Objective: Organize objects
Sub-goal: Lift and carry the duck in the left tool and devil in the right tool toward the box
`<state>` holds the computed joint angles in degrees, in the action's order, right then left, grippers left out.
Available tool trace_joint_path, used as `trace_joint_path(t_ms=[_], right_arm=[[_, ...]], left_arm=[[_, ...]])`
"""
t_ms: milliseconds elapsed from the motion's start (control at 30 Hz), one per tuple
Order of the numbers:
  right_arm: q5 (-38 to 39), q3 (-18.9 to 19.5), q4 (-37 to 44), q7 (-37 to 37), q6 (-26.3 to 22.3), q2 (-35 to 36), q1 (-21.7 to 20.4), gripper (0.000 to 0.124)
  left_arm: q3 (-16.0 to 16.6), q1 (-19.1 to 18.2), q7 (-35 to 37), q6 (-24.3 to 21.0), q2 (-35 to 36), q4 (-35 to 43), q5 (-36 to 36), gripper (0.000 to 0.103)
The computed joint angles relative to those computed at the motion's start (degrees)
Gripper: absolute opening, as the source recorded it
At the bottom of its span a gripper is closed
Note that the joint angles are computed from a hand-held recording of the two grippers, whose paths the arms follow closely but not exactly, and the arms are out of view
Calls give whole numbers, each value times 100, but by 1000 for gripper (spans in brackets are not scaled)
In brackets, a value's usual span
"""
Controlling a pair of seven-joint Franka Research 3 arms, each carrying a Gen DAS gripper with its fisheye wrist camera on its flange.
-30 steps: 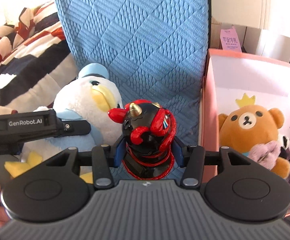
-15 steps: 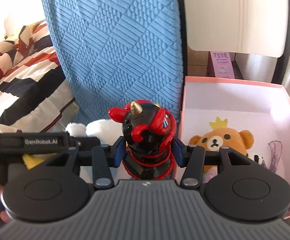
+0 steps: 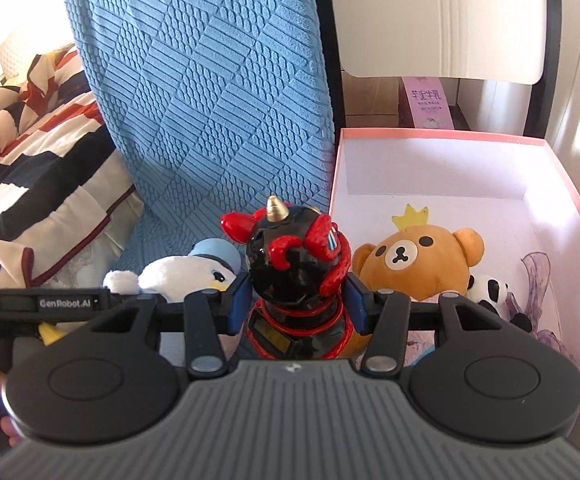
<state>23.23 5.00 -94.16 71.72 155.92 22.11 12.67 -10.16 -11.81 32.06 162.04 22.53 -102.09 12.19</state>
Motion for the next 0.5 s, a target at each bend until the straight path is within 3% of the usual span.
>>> trace_joint_path(t_ms=[100,233,500], right_arm=[[21,-2,-34,-5,17,-20,-14,52],[73,11,-82,-3,24,-42,-38,53],[187,23,-176,-55,60,-109,-71,53]], left_arm=[[-220,118,502,-499,179,238,-195,86],[-299,155,677,-378,255,153,-432,88],[-339,84,999,-679,372,253,-607,90]])
